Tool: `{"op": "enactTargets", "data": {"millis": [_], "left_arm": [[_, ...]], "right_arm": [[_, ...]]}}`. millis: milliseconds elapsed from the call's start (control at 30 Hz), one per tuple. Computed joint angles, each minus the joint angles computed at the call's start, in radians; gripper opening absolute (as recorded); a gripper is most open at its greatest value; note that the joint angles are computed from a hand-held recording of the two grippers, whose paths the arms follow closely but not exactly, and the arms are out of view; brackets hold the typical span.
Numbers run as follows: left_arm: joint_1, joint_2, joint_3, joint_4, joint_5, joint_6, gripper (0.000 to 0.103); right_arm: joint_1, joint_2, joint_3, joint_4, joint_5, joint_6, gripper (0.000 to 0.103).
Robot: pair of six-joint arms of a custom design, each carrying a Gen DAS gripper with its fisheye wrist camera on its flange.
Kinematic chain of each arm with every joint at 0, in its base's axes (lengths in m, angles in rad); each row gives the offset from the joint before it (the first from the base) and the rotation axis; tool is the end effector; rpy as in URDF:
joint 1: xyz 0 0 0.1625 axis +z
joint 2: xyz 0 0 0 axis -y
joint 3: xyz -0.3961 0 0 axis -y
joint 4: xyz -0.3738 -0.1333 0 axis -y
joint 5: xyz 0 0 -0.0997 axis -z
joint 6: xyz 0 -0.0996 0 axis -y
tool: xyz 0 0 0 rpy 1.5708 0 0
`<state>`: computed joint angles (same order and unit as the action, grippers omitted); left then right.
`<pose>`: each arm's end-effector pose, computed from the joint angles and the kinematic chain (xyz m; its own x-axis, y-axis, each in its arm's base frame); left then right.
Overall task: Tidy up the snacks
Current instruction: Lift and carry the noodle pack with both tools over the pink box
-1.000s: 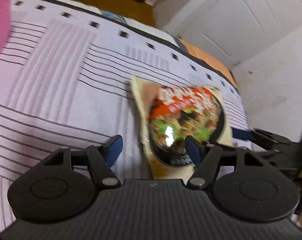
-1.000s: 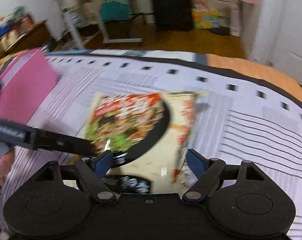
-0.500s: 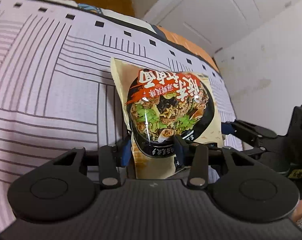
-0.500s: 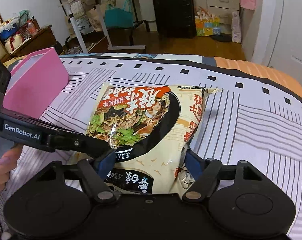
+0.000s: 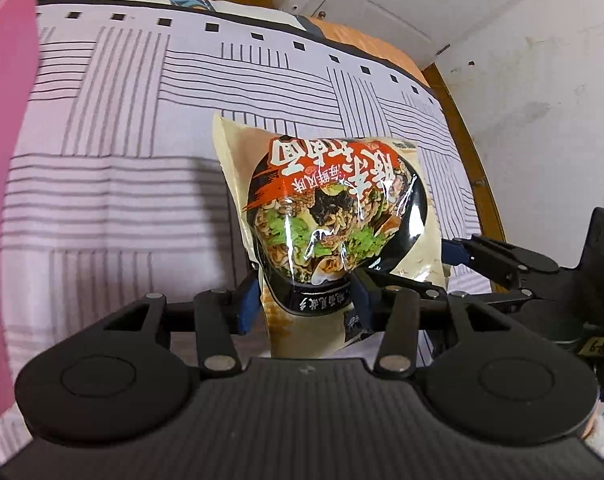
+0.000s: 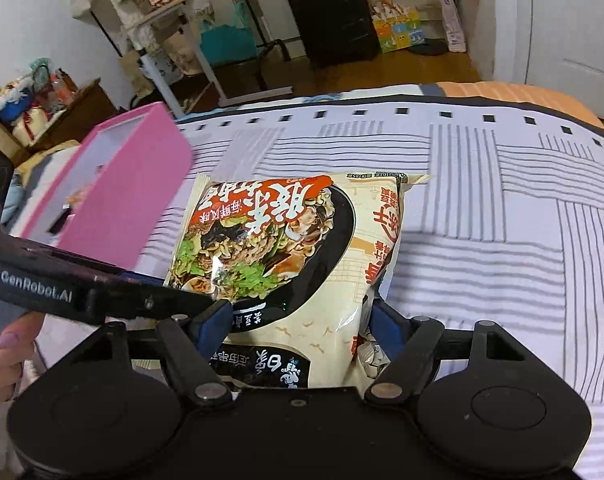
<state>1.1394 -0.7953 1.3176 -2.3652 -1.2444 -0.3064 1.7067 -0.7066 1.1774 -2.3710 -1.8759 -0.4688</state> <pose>-0.1521 -0.7255 0.1948 -0.9762 0.0391 -0.2134 0.1136 0.9301 -0.3494 0.2053 -0.7385 0.1925 -0.7969 -0.4530 0.3997 -0.5473 0.8215 -0.1602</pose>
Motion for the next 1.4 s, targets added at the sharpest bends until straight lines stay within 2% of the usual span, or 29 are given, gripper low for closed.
{"op": "enactTargets", "data": {"millis": [333,567,833,967,1067,1333,1400], "left_arm": [[-0.077,-0.224,0.238,0.003,0.053,-0.007,0.045],[-0.119,-0.349,0.364,-0.057,0.077,0.020,0.045],[-0.132,-0.481,0.455,-0.104,0.082,0.050,0.045],[-0.132,-0.547,0.488,-0.112,0.113,0.057,0.045],[-0.125,-0.579,0.492,-0.118,0.157,0.072,0.046],[-0.071,-0.590,0.446,-0.167,0.266,0.094,0.046],[-0.049,-0.580,0.423,-0.187,0.284,0.113,0.046]], "right_arm": [[0.085,-0.103,0.135,0.029,-0.013,0.062,0.080],[0.139,-0.136,0.164,0.026,-0.012,0.051,0.080],[0.197,-0.128,0.197,-0.056,0.016,0.032,0.079],[0.216,-0.077,0.143,-0.053,0.045,0.029,0.067],[0.220,-0.020,0.059,-0.001,0.090,0.054,0.061],[0.238,0.203,-0.228,0.100,0.158,0.069,0.059],[0.234,0.261,-0.308,0.134,0.182,0.099,0.059]]}}
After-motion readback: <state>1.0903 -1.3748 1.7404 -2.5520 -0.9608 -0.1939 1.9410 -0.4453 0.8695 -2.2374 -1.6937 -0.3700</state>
